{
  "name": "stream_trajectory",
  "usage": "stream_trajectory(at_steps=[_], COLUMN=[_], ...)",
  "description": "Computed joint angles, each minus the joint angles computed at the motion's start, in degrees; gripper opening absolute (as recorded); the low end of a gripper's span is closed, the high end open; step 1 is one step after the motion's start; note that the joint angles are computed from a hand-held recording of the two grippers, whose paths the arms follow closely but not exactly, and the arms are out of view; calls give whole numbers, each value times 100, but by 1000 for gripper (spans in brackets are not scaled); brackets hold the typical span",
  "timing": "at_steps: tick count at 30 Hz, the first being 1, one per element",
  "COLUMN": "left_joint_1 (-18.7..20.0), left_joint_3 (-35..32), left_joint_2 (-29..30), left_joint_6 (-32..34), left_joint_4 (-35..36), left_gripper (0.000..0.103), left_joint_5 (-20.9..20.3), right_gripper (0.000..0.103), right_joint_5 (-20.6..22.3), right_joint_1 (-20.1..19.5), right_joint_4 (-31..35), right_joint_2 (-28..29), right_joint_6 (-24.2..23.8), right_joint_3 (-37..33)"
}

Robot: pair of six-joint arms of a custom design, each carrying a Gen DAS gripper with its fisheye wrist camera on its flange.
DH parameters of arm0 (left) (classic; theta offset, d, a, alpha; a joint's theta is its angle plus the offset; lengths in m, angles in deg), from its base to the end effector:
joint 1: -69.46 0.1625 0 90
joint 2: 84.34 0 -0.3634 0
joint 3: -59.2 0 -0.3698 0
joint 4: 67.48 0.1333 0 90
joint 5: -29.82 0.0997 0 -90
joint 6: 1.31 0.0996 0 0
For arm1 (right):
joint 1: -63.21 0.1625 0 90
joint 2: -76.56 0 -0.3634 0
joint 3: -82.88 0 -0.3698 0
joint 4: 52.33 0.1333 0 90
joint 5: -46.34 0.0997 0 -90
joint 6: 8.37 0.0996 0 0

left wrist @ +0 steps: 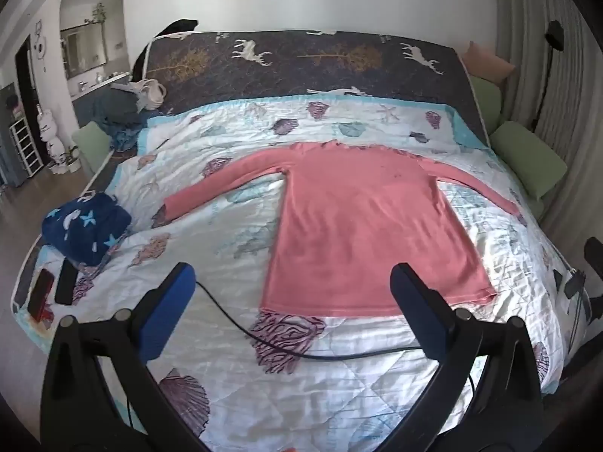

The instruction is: Fold small clothes

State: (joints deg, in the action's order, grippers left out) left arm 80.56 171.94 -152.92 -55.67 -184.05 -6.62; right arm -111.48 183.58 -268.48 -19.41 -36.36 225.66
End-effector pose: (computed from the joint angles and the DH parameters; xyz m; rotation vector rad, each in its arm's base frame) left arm -0.4252 -0.3009 0.1566 0.6757 2.2474 -0.9404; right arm 0.1723 -0.2128 0.3453 0.0013 -1.8346 1.3510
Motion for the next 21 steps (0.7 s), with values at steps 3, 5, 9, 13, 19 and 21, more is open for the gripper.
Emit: stream_trajectory(at_steps=[3,5,9,13,19,21], left_joint_1=[-75,-80,-71,-117,-112,-120], left_joint_3=[7,-10,12,21,47,59], left_joint_2=[27,32,23,28,-17,-33], left_joint_6=[-121,-150,-64,-141,-201,-243], left_joint_4=[135,161,-37,17,34,77], left_gripper=[103,103,103,103,103,103], left_joint_5=[91,108,29,117,157,185], right_gripper=[103,103,103,103,103,103], right_joint_5=[-72,-130,4,83,129,122], right_joint_1=[76,119,-22,-14,-22,-8], right_joint_4=[85,283,77,322,509,464], right_joint_2=[-42,-141,-44,-140,-180,-139], right_joint_6=[32,105,60,215,294,255], right_joint_3=[-13,-30,73,96,114,104])
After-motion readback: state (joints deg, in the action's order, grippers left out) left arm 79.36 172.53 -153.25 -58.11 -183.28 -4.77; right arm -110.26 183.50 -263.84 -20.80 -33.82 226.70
